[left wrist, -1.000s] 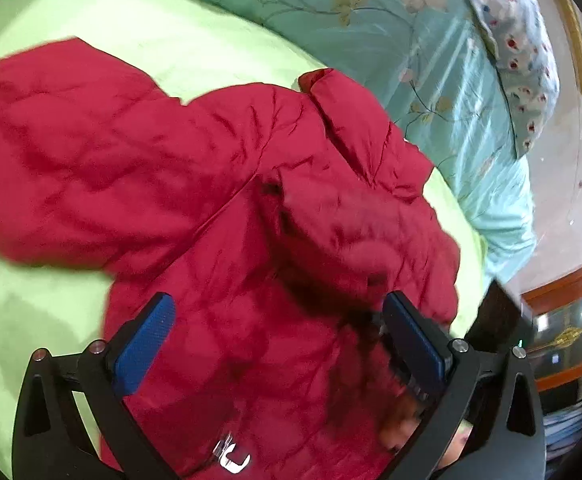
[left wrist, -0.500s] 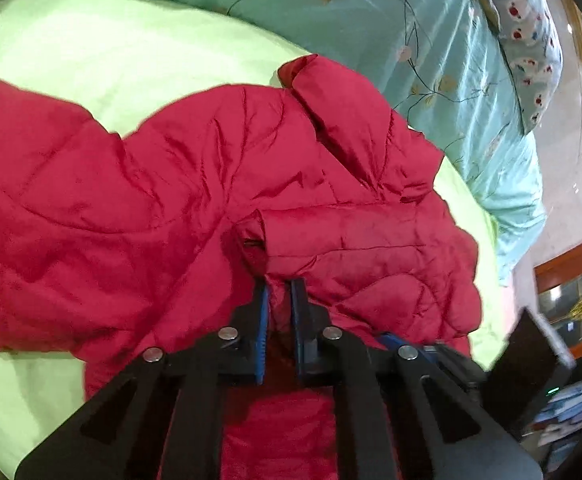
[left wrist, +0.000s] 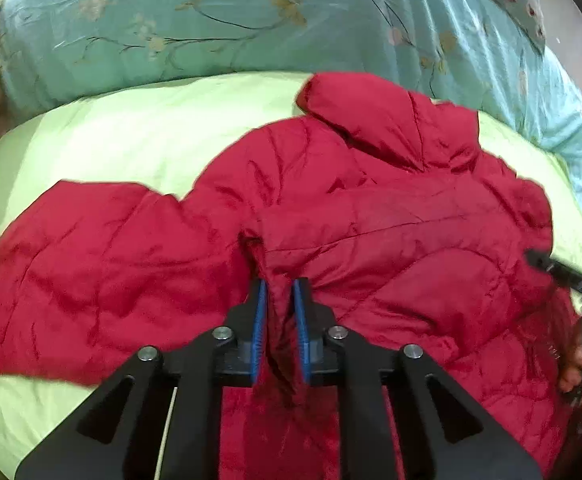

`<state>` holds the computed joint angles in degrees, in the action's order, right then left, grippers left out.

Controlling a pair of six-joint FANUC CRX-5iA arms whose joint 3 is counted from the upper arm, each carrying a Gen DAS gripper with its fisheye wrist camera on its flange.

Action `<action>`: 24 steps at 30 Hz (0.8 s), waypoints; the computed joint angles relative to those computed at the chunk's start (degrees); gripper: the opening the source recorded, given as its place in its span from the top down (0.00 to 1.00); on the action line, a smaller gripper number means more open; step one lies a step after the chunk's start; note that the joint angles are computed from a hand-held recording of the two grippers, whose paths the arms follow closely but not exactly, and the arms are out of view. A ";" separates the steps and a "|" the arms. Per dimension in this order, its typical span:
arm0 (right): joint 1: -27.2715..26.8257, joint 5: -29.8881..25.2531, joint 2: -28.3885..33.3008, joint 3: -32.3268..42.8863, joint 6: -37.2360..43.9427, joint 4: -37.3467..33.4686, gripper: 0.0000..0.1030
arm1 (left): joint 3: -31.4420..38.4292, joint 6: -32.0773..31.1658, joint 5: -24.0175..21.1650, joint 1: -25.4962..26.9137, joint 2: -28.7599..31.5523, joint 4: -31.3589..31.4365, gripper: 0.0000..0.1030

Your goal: Fold large clothes

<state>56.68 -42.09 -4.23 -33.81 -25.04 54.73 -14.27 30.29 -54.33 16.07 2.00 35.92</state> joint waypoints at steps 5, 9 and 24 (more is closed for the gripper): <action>0.54 -2.26 3.02 2.64 4.00 -2.71 0.50 | -2.37 -2.84 -3.25 3.74 -2.81 8.39 0.87; 0.99 -4.92 6.02 5.98 9.26 -5.80 0.46 | -2.64 -5.07 -8.03 1.76 -3.06 9.33 0.87; 2.47 -6.96 10.14 12.94 16.07 -5.88 0.44 | -3.63 2.20 0.25 -6.02 -0.56 -3.38 0.87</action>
